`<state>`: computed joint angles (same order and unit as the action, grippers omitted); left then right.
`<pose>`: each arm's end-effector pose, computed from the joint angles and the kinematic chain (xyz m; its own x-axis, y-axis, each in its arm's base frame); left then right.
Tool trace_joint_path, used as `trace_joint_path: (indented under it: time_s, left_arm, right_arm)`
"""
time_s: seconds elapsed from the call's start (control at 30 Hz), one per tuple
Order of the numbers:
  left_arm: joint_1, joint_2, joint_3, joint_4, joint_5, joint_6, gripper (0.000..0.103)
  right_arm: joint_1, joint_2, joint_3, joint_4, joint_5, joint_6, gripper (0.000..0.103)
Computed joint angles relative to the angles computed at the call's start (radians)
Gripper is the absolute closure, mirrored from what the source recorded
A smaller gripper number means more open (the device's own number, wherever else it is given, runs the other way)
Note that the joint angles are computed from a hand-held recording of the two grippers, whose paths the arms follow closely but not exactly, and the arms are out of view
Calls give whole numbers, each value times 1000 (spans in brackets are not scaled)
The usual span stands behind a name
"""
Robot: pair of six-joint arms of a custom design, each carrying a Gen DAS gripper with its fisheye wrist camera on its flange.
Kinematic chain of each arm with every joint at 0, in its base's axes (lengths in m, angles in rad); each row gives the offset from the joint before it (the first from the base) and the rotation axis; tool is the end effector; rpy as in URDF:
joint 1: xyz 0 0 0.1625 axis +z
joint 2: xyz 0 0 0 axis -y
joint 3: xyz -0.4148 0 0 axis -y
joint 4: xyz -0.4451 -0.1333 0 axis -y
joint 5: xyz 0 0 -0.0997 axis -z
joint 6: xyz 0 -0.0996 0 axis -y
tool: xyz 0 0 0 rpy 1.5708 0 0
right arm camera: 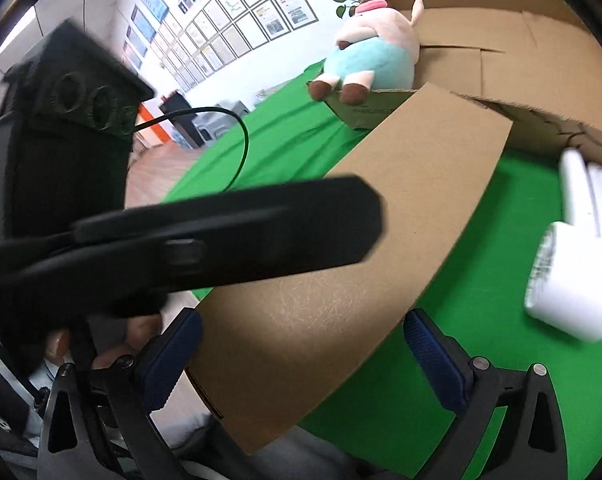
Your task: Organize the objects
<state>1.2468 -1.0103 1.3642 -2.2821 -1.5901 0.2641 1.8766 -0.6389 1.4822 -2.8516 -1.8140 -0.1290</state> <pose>-0.1194 -0.7682 0.3012 -0.8350 0.5453 -0.0739 0.5348 0.7725 -0.3424 0.3331 -0.6921 0.0321 -0.9132 -0.3044 0.2708 -0.3935 0.8315 -0.3921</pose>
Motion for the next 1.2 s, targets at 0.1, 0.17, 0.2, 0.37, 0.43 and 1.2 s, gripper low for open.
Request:
trace_joint_path:
  time_s: [0.1, 0.17, 0.2, 0.37, 0.43, 1.2]
  left_arm:
    - [-3, -4, 2, 9, -7, 9, 15]
    - [-5, -2, 6, 12, -15, 3, 15]
    - [-6, -1, 7, 15, -22, 5, 15]
    - [-13, 5, 13, 31, -66, 15, 15]
    - [-16, 7, 13, 35, -86, 19, 15]
    - [-29, 31, 11, 117, -248, 34, 15]
  right_arm:
    - [-13, -12, 10, -2, 31, 12, 1]
    - [-16, -28, 32, -17, 33, 11, 1]
    - [-16, -36, 47, -28, 29, 11, 1]
    - [-24, -85, 109, -69, 18, 25, 1]
    - [-26, -103, 134, -89, 25, 39, 1]
    - [-4, -258, 288, -81, -36, 90, 1]
